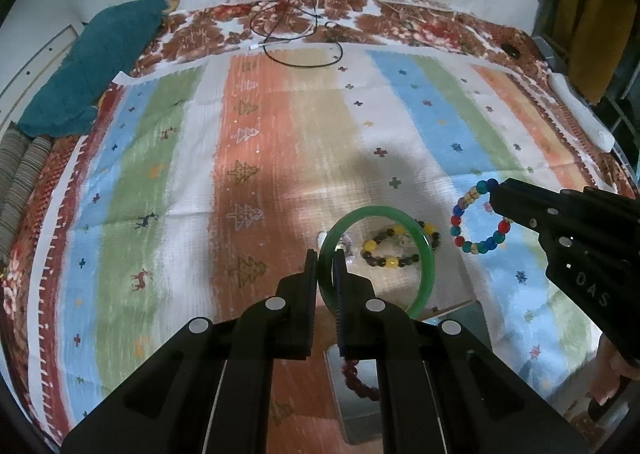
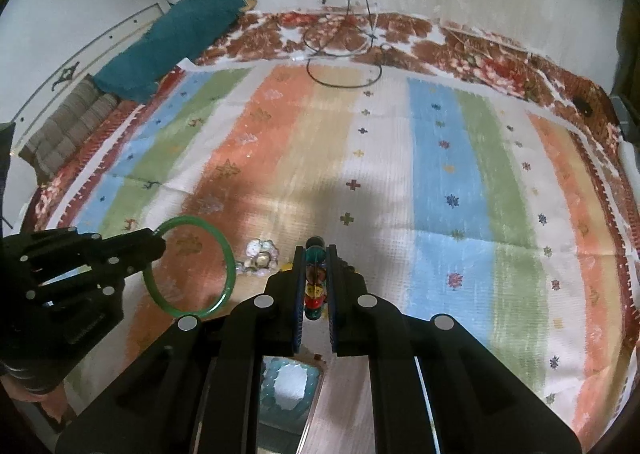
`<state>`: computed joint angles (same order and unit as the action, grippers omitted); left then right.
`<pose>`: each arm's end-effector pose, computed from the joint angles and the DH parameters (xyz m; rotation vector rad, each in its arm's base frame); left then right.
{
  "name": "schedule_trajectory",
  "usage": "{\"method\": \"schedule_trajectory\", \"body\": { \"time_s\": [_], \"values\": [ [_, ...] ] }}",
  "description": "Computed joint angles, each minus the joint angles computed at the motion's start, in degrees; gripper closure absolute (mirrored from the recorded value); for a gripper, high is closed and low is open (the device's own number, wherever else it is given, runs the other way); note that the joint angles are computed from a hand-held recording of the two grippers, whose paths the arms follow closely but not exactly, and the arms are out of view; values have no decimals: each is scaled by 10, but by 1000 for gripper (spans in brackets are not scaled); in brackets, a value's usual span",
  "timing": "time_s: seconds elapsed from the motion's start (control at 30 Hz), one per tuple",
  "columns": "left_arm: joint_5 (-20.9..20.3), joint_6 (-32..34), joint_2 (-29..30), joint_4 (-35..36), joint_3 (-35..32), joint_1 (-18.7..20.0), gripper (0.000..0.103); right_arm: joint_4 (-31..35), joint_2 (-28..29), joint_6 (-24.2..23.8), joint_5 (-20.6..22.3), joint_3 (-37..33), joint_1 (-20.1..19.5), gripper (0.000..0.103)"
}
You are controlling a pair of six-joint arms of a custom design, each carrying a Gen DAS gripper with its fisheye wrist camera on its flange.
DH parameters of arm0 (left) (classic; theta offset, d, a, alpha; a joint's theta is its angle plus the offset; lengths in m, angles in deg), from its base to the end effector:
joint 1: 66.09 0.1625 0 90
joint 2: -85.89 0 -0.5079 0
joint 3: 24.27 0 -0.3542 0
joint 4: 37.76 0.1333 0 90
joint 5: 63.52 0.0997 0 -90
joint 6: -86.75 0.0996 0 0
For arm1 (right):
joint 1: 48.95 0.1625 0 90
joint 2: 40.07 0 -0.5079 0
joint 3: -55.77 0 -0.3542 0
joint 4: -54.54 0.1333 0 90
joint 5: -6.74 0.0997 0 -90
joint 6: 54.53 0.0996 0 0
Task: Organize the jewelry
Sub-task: 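Lift both held bracelets and carry them over the tin box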
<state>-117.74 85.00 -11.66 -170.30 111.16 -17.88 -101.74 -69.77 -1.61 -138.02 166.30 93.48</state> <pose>-0.0696 -0.3653 0.3761 0.8453 2.4183 -0.4035 0.4911 -0.3123 -0.0162 0.1400 -2.2648 0.7572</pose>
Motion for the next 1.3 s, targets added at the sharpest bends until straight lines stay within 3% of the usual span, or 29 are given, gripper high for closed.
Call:
{"method": "schedule_trajectory", "body": {
  "time_s": [0.83, 1.3],
  "values": [
    [-3, -45, -92, 87, 20, -56, 96, 5, -1, 30, -14, 7, 51, 92],
    [5, -77, -147, 160, 27, -99, 96, 26, -2, 54, 1, 9, 74, 92]
  ]
}}
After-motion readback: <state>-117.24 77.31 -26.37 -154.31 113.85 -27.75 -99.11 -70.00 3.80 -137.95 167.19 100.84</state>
